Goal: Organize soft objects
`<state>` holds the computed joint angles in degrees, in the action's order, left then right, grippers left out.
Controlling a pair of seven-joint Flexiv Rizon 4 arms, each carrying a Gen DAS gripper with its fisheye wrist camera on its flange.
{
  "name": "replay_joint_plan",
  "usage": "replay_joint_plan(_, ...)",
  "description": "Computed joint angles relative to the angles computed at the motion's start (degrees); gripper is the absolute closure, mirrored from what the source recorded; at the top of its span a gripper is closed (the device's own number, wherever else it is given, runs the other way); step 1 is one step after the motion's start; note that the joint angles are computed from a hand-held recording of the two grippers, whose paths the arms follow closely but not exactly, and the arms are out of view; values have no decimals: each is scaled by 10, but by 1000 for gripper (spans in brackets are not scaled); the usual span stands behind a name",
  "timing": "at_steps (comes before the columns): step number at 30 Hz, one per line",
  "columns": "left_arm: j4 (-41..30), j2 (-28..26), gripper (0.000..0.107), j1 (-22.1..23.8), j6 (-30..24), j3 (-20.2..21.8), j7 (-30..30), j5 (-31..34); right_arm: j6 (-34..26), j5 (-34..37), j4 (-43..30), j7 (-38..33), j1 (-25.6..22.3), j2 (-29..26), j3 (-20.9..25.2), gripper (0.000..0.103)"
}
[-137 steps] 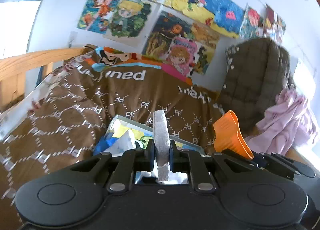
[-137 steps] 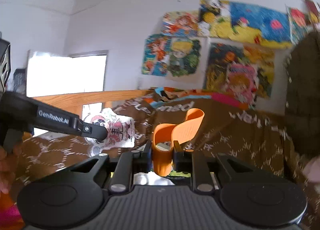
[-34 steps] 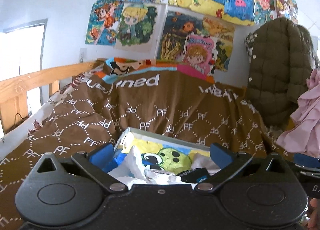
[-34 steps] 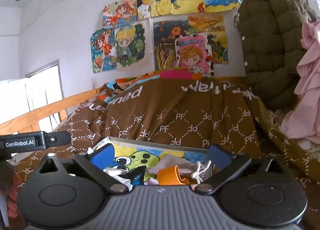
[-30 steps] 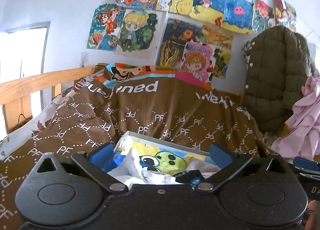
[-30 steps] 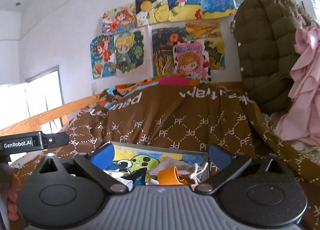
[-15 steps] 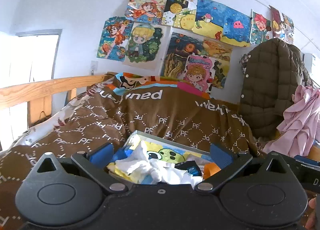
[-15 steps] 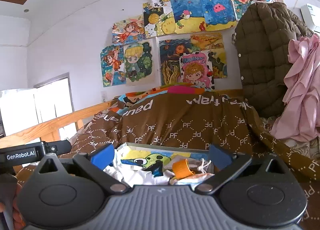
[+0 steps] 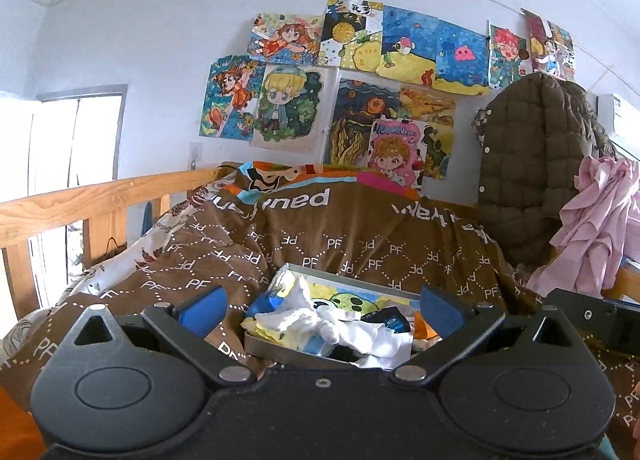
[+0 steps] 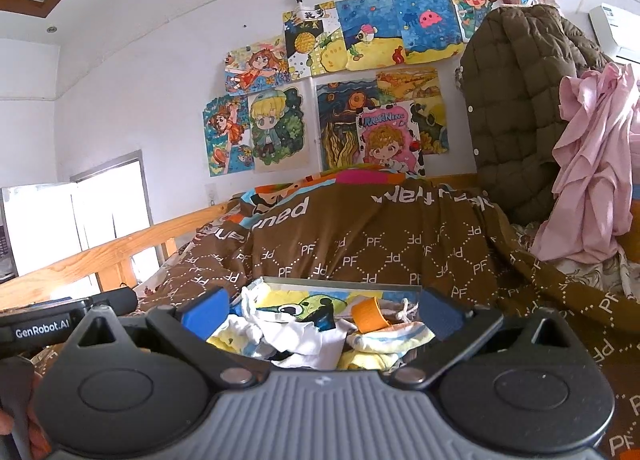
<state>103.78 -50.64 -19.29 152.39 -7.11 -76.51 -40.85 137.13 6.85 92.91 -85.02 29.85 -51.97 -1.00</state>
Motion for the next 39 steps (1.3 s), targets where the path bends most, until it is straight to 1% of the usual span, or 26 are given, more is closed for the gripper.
replay_joint_plan(4,19,3,5,0,14,-2,-14,-1,10,9,15,-4,4,5,2,0)
replay_joint_plan(17,74,19,5,-10,30,-2,-28,-26,13,29,57,-13,15,18,4,0)
replay_joint_plan(22,111,36,5,-6,5,-9,-55,-27,12,47,78,-16,23,24,6,0)
replay_joint_plan(25,130,44,5,-10,-6,-5,-73,-27,10,55,89,-17,27,29,6,0)
replay_joint_plan(29,146,48,5,-25,-7,5,-75,-37,7,55,106,-8,27,35,13,0)
replay_joint_plan(35,163,47,5,-41,4,11,-72,-46,-4,68,128,-14,42,44,8,0)
replay_joint_plan(39,167,47,5,-49,-1,11,-56,-60,-23,97,139,-27,66,51,-8,0)
